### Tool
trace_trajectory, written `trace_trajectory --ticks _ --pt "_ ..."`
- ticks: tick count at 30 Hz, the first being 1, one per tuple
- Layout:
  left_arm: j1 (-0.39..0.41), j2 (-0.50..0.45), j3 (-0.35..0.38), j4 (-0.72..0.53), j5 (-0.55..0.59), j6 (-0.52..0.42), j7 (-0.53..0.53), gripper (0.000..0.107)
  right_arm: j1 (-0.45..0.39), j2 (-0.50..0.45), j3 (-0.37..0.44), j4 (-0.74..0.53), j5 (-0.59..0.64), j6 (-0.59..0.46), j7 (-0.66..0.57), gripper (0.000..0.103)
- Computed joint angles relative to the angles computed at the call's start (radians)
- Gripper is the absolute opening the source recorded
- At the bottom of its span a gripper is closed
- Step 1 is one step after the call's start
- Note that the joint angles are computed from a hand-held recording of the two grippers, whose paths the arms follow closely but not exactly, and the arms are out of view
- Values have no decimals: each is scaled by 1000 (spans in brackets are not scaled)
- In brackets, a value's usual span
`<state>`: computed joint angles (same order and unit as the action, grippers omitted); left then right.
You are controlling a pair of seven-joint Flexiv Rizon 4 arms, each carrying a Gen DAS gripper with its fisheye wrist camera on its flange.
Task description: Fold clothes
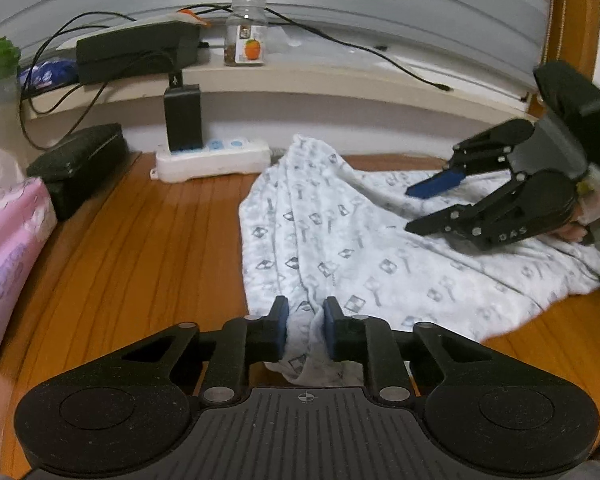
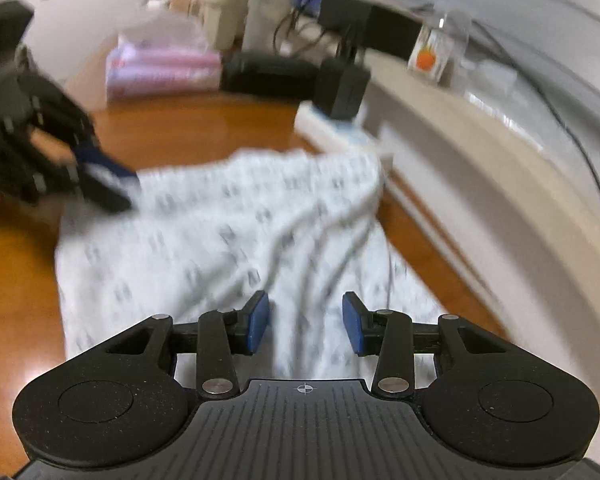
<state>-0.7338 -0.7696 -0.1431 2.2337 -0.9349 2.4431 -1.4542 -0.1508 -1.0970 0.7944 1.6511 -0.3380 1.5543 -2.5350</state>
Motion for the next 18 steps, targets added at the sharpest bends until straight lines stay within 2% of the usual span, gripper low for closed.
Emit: trace_trajectory --ticks 4,8,11,14,17,18 --pt "-26 15 -17 41 -4 22 -41 19 -96 -38 101 12 31 -77 -38 40" --pt "-41 30 -24 58 -14 27 -58 20 -124 -53 132 37 61 -47 -95 41" --pt "-29 42 -3 52 -17 38 -46 23 -129 -60 137 46 56 -24 -108 42" --pt "25 48 20 33 1 38 -30 26 -124 -60 135 46 44 -16 -97 42" --pt "140 44 28 16 132 12 -87 28 -97 -55 131 21 53 -15 -56 43" --pt "171 41 31 7 170 -3 -102 36 -86 -58 132 8 58 -8 -39 43"
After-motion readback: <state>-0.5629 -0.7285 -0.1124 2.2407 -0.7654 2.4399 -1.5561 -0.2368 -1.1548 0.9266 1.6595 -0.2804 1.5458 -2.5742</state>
